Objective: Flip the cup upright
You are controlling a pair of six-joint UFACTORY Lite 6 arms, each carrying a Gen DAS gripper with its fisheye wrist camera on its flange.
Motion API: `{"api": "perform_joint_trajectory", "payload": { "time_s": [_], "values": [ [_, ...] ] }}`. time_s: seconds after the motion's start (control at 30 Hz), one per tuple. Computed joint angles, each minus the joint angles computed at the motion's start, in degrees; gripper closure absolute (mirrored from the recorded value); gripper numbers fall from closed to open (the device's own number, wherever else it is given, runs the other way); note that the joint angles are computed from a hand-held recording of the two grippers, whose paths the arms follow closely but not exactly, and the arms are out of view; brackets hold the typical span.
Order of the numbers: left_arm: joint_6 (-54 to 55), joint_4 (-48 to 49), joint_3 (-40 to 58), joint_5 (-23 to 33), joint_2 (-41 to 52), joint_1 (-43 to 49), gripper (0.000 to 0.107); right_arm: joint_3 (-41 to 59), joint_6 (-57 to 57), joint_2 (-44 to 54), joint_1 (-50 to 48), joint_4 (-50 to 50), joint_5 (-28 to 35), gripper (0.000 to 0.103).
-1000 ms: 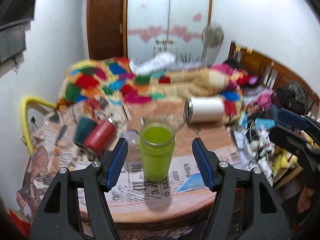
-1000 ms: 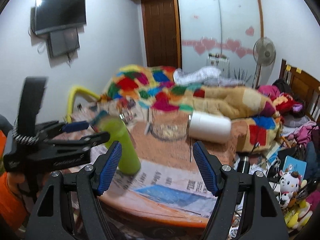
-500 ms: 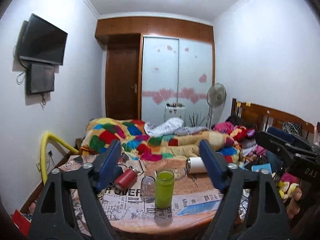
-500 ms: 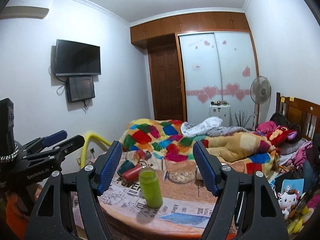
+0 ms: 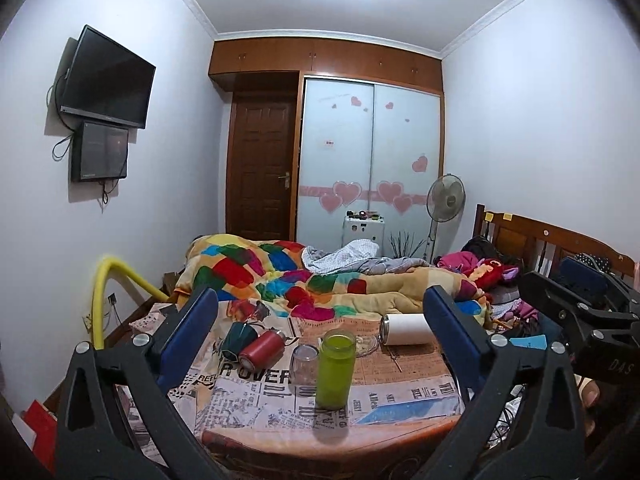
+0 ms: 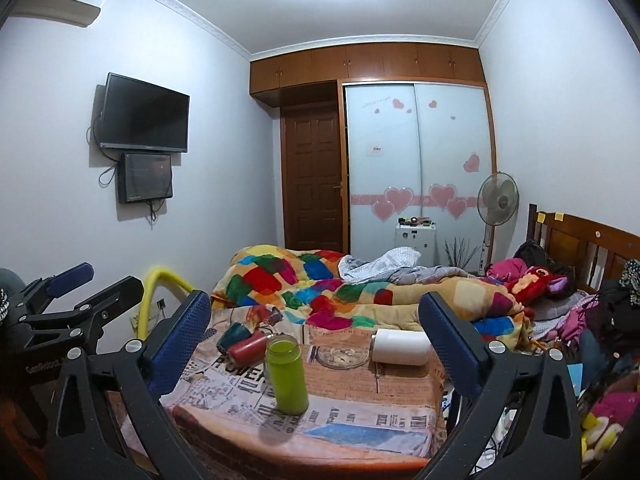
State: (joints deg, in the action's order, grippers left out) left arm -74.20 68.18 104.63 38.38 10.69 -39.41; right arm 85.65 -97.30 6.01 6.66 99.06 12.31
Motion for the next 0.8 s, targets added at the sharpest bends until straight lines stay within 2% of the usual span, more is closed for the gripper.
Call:
{"api": "perform_joint_trajectory", "payload": {
  "time_s": [0.8],
  "values": [
    [-0.78,0.50,-1.54,-1.02,-0.41,0.78,0.004,-2.46,0.80,-1.48,-0.42,-1.38,1.05,0.000]
  ]
}}
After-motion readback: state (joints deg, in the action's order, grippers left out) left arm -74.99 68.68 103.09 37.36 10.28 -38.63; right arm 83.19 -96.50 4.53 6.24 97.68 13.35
